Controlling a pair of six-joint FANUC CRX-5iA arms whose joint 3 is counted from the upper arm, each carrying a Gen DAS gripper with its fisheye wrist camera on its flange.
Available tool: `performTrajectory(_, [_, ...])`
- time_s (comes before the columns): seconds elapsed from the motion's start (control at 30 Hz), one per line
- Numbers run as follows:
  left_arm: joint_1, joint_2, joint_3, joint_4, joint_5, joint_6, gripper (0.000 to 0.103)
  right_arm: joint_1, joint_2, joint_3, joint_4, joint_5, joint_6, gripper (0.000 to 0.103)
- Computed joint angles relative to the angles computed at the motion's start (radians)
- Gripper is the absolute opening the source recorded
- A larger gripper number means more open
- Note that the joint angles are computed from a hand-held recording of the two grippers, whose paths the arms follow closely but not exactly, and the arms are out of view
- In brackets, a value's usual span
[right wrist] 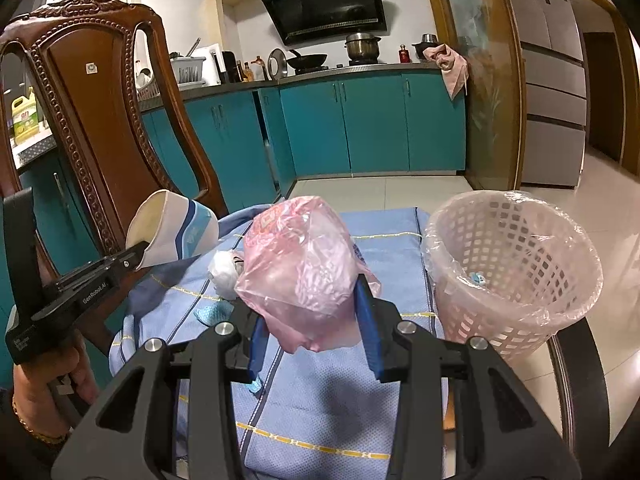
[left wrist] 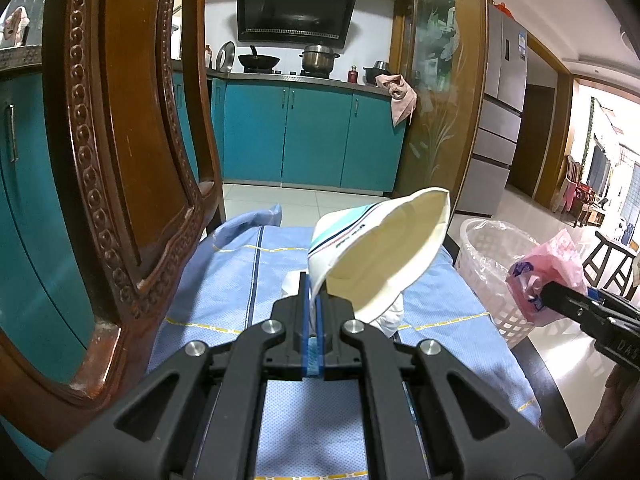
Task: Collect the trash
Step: 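Carry the pink bag to the wastebasket and release it with the right gripper, then carry the white cup to the wastebasket and release it with the left gripper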
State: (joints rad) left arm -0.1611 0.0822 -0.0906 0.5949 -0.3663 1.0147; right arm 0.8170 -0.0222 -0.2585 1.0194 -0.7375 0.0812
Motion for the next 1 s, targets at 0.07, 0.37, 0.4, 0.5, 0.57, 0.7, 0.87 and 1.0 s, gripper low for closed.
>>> performTrajectory(0.07, [0.000, -0.001, -0.004, 0.004, 0.003, -0.004, 0.004, -0.009, -0.006, -0.008, 0.023, 0.000, -0.021, 0.040])
performTrajectory(0.37, [0.004, 0.002, -0.001, -0.005, 0.003, 0.006, 0.004, -0.242, -0.008, -0.067, 0.340, -0.097, -0.371, 0.068])
performTrajectory(0.4, [0.005, 0.003, 0.003, -0.016, 0.000, 0.016, 0.004, -0.258, 0.006, -0.062, 0.316, -0.105, -0.362, 0.081])
performTrajectory(0.5, [0.006, 0.003, 0.007, -0.032, -0.002, 0.029, 0.004, -0.273, 0.001, -0.045, 0.137, -0.094, -0.339, 0.083])
performTrajectory(0.57, [0.007, 0.002, 0.008, -0.035, -0.002, 0.033, 0.004, -0.273, -0.063, -0.111, 0.198, -0.028, -0.444, 0.084])
performTrajectory(0.7, [0.002, 0.002, 0.006, -0.031, 0.003, 0.028, 0.004, -0.223, -0.140, -0.222, 0.465, -0.125, -0.723, 0.100])
performTrajectory(0.87, [-0.025, -0.001, -0.002, -0.011, 0.001, -0.025, 0.004, -0.158, -0.146, -0.245, 0.550, -0.285, -0.789, 0.100])
performTrajectory(1.0, [-0.061, 0.008, 0.008, 0.036, -0.032, -0.071, 0.004, -0.178, -0.149, -0.245, 0.529, -0.254, -0.761, 0.100])
